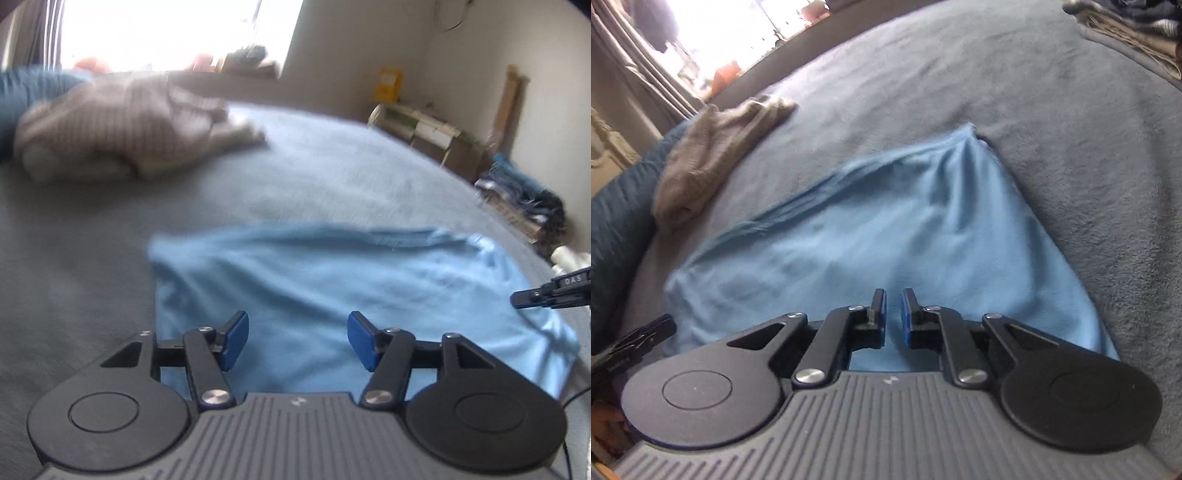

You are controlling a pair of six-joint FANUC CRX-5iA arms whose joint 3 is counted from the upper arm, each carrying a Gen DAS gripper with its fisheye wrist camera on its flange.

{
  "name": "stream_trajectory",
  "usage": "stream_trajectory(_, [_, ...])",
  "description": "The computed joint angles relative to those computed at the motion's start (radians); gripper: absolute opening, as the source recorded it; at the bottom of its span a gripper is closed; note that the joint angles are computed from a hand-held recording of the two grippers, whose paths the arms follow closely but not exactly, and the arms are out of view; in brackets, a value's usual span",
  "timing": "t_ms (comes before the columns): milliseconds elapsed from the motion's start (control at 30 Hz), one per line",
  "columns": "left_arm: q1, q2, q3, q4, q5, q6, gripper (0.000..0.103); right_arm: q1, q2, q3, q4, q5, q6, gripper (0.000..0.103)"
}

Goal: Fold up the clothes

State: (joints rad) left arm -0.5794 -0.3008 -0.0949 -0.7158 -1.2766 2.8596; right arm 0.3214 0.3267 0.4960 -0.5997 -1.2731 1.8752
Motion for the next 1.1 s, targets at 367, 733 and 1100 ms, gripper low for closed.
stream_trajectory(367, [0.033, -0.059, -0.057, 0.030, 0.045, -0.006, 0.058, -0.055, 0.011, 0.033, -0.111, 0.152, -0.106, 0.010])
stream_trajectory(733, [0.023, -0.057, -0.054, 0.021, 0.040, -0.002, 0.060, 0.049, 0.073, 0.002, 0.131, 0.439, -0.551, 0.013])
stream_trajectory(1100, [0.008, 0.007, 0.026, -0.065, -0.146, 0.022, 0.065, -0.062, -0.028, -0.053, -0.142, 0.038, -0.248, 0.022])
